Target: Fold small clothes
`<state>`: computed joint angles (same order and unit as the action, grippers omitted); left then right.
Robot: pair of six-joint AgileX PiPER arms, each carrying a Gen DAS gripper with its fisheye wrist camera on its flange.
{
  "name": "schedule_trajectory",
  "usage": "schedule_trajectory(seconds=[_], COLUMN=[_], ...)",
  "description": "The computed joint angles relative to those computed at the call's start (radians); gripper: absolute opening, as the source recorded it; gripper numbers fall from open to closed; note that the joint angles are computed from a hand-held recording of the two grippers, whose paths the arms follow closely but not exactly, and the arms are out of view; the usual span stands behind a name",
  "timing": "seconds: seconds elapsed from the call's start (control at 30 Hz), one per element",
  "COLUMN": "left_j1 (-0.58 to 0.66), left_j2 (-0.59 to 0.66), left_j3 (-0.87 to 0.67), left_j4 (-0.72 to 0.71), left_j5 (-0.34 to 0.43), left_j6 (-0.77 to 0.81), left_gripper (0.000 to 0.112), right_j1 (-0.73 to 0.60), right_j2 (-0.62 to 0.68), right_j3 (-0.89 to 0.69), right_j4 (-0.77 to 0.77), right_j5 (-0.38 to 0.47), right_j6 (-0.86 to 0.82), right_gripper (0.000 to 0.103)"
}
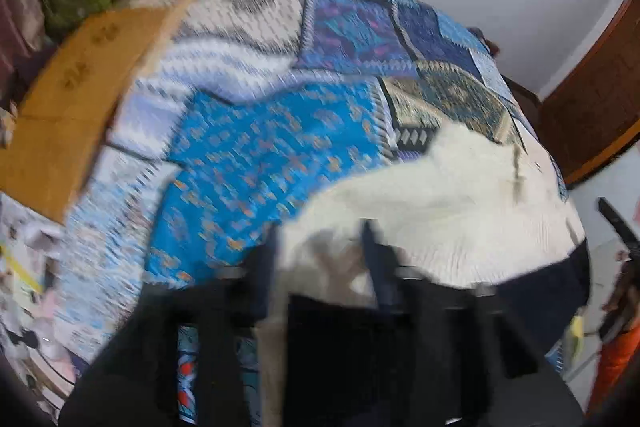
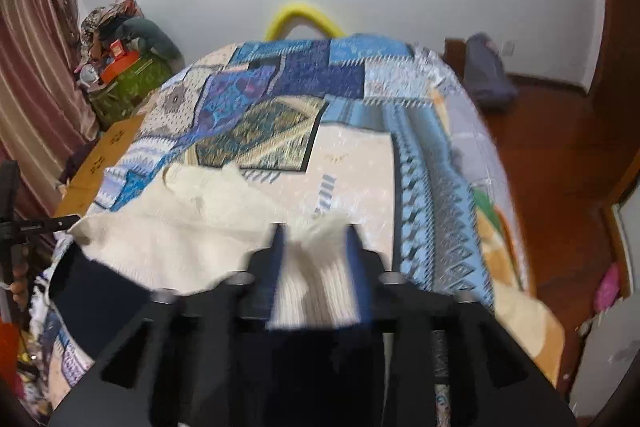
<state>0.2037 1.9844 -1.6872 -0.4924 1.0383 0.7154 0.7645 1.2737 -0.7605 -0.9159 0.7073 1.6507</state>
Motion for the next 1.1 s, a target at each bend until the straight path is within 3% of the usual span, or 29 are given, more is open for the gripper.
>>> schedule_trajectory(seconds=[0.03,0.17,0.33,0.57,0.67,0.77,0.83,0.93,1.1], left_j1=[0.007,0.025,-0.01,-0.105,-0.093,-0.064,-0.046,-0.034,0.033], left_j2=[-0.015,-0.049,-0.157,-0.201,-0.192,-0.168,-0.159,-0.169,-0.161], left_j3=[0.014,0.02,0.179,0.375,0.423,0.397,0.393,0.426,0.444], left_j4=[-0.019,-0.049,-0.045,0.032,0.002,0.011,0.025,0.066,0.028], left_j5=[-0.016,0.028,-0.043,-0.147,-0.213,-0.214,-0.228,-0.311,-0.33], left_j6=[0.016,0.057,0.165,0.211,0.252,0.242,0.247,0.244,0.311], left_gripper=[0.054,0.054,0.058,0.058,0.071,0.072,0.072,0.072,0.072], right_j1=[0.014,0.05,0.141,0.157,0.095,0.097,0.099,0.116,0.183], right_j2=[-0.006,-0.008,0.055,0.211,0.288,0.294,0.263,0.218,0.144], right_j3=[-0.003,-0.04,-0.093,-0.152,-0.161,-0.125,-0.094,-0.053,0.031], right_j4=[-0.03,-0.021,0.007,0.099,0.241,0.203,0.183,0.168,0.125], right_j5=[0.025,0.069,0.09,-0.024,-0.116,-0.133,-0.118,-0.066,0.042], right_j6=[0.027,-0.011,-0.055,-0.147,-0.278,-0.235,-0.202,-0.154,-0.028], right_gripper=[0.05,0.05,0.05,0.05,0.05,0.05,0.05,0.05,0.049])
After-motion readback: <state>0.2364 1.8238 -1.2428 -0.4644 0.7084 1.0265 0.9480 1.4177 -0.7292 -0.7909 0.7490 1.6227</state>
